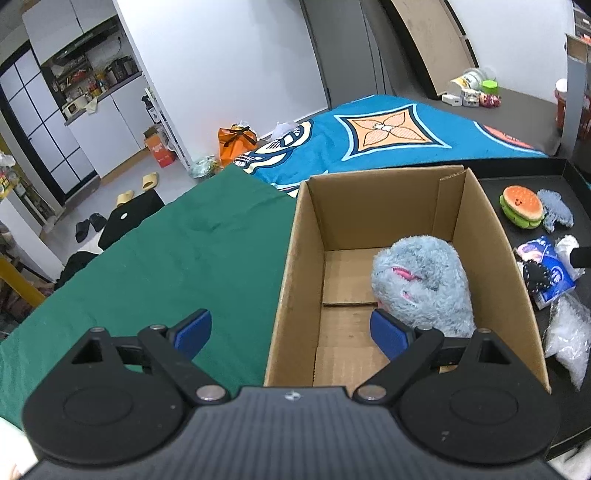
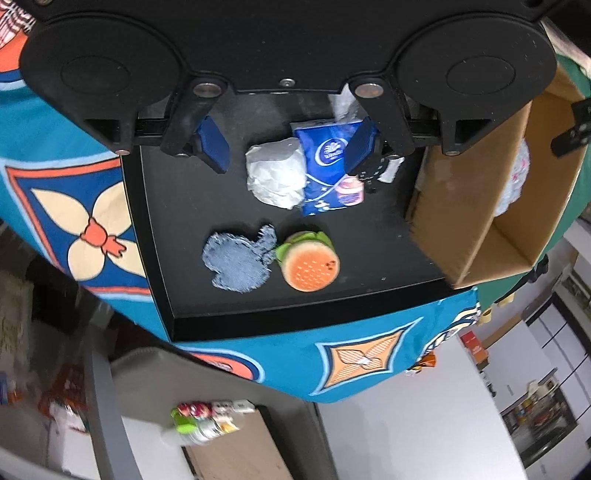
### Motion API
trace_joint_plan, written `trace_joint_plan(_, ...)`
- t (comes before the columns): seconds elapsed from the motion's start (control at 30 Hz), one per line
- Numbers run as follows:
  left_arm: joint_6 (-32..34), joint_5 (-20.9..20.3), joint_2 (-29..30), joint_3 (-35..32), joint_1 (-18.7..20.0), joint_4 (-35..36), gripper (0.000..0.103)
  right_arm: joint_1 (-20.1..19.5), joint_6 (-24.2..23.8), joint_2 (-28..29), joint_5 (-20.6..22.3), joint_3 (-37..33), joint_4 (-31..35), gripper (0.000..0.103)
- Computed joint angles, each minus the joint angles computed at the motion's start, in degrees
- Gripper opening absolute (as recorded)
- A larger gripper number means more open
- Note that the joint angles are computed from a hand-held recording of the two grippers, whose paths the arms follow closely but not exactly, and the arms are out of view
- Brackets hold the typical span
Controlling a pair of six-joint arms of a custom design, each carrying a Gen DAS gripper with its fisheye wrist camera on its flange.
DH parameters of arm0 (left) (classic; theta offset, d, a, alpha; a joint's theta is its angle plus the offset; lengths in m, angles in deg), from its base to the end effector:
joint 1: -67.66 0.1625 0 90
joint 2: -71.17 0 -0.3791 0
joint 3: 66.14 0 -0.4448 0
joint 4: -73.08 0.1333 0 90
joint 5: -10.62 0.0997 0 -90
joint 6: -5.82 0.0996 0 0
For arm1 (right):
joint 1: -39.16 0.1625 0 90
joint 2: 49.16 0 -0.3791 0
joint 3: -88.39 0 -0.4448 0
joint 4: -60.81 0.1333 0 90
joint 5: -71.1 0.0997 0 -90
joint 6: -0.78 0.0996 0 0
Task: Organize soft objects
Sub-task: 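Reach the right tool to the white roll and close on it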
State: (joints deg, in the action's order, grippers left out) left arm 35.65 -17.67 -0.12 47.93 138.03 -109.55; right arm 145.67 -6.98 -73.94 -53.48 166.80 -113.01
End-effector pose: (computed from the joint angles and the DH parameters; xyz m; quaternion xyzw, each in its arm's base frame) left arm 0.0239 -0.5908 0.2652 0.1294 0.7975 -0.3190 0.4954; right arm 0.2826 -0.6832 -0.0575 0.1181 -0.9175 0.2698 0.2671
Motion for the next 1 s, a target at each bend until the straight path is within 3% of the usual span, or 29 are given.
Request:
trace_joint_plan(0.13,1.7,0.5,0.8,-0.1,-0.3,-1.6,0.092,-0.8,0.6,0.6,0.2,-0.8,0.4,0.065)
trace_joint_plan(0.2,2.2,0.8,1.1,-0.3,-0.3,-2.0,0.092,-1.3,1.6,0.5,1.0,-0.9,1.4,0.055)
trace_joint_plan(0.23,2.2,0.8,1.2,-0.4,-0.3,-1.9,0.092,-1.5,2.2,0.3,1.6,-0.8,2.1,0.041)
trace_joint_plan(0.37,0.9,1.0,1.2,-0.7,-0.2,-0.8,0.092,-1.8,3.3,-0.3,2.7,-0.4,3.1,0.035)
trace_joint_plan(1.0,-5.8,-2.2,-2.7,0.1,0.6,4.1,0.092,1.9,-1.5,-2.5,5.3,2.3,-3.6,0.035)
